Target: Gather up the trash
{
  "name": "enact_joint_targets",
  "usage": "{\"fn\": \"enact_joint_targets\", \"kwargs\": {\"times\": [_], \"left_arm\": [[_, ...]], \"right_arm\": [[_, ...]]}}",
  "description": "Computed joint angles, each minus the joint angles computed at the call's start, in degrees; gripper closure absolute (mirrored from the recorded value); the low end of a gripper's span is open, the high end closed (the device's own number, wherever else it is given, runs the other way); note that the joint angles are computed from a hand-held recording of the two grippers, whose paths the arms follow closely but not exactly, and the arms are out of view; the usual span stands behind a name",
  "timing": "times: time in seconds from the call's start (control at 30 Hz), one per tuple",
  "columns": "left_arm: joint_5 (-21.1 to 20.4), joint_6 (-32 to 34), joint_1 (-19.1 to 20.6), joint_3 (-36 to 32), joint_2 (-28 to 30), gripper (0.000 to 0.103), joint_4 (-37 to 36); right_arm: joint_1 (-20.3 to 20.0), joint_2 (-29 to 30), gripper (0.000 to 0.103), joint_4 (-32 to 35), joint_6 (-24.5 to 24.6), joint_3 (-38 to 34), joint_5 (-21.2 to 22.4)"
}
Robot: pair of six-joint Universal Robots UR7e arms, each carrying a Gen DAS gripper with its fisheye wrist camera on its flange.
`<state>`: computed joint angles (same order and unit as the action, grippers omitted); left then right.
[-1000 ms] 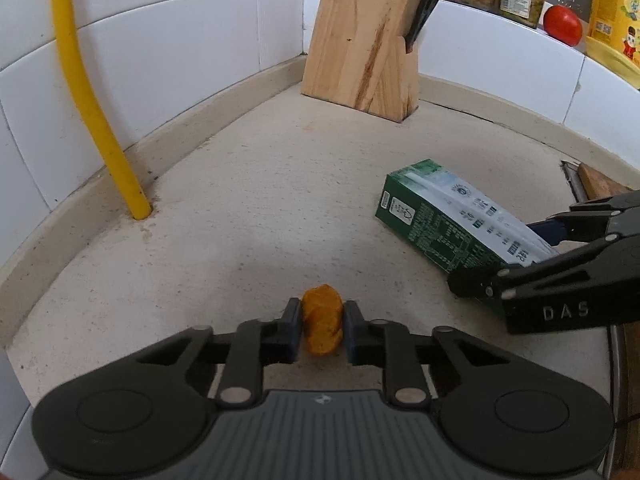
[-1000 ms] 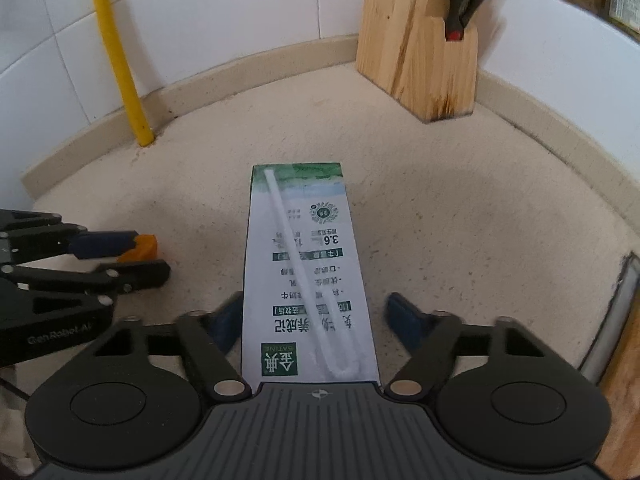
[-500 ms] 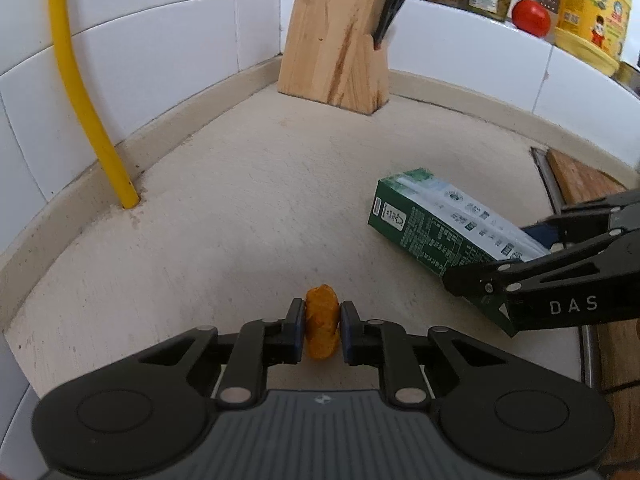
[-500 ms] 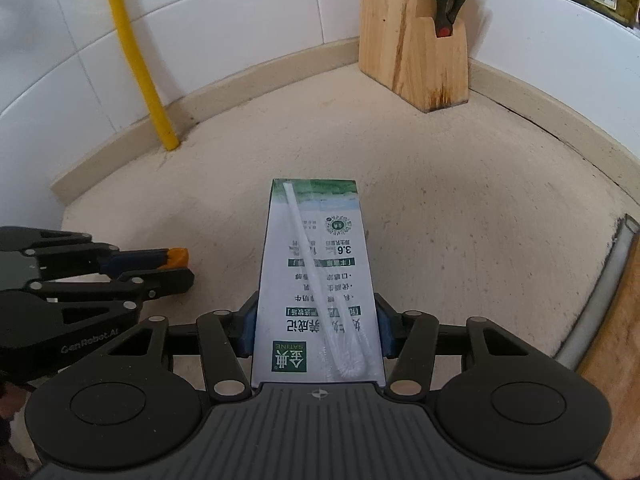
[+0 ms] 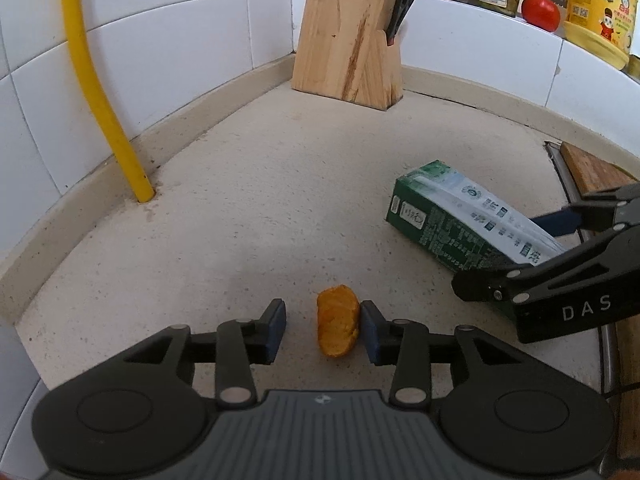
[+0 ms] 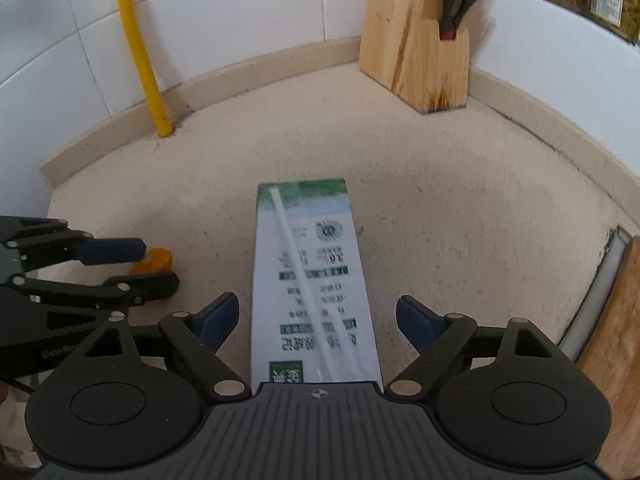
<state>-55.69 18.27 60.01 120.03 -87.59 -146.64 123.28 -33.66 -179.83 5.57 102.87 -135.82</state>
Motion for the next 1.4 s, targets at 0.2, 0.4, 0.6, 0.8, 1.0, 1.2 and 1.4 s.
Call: {"fn": "enact_joint_targets", "kwargs": {"times": [0.2,0.4,0.6,0.8,1.0,1.2,1.4], "left_arm": [[2.38,2.21,-0.47,1.49,0.17,0.047,-3.80],[0.37,0.90,0.89,1.49,-0.15,0.014,-3.71],[-0.09,0.56,1.13,1.42,0.15,0.005,-3.65],[-1.30,2.12,1.75,1.38,0.43,0.002,-4.69],[-3.45,4.69,2.39,3.11,-0.11,0.003,-8.64],[-5.29,6.78,2.95,3.15,-0.08,0.002,-9.37],[-4.08,5.64,2.72,1.65,1.02,0.009,-7.89]], "right_arm": [[0.11,0.43,0.011,-1.66,0.82,0.76,-0.49],[0.26,0.89,0.000,-4.43,0.43,2.11,-0.82],[-0.08,0.58,0.000,-6.81,-1.23,3.31,0.02],[0.24,1.25,0.000,-7.45,-4.68,3.38,-0.74],[0.68,0.93,0.000,-4.20,-5.10,2.97,-1.44],[0.63,1.13,0.000,-6.40,-6.81,3.54,-0.99],[0.97,1.56,0.003,-8.61,-6.08,3.88,-1.47]]}}
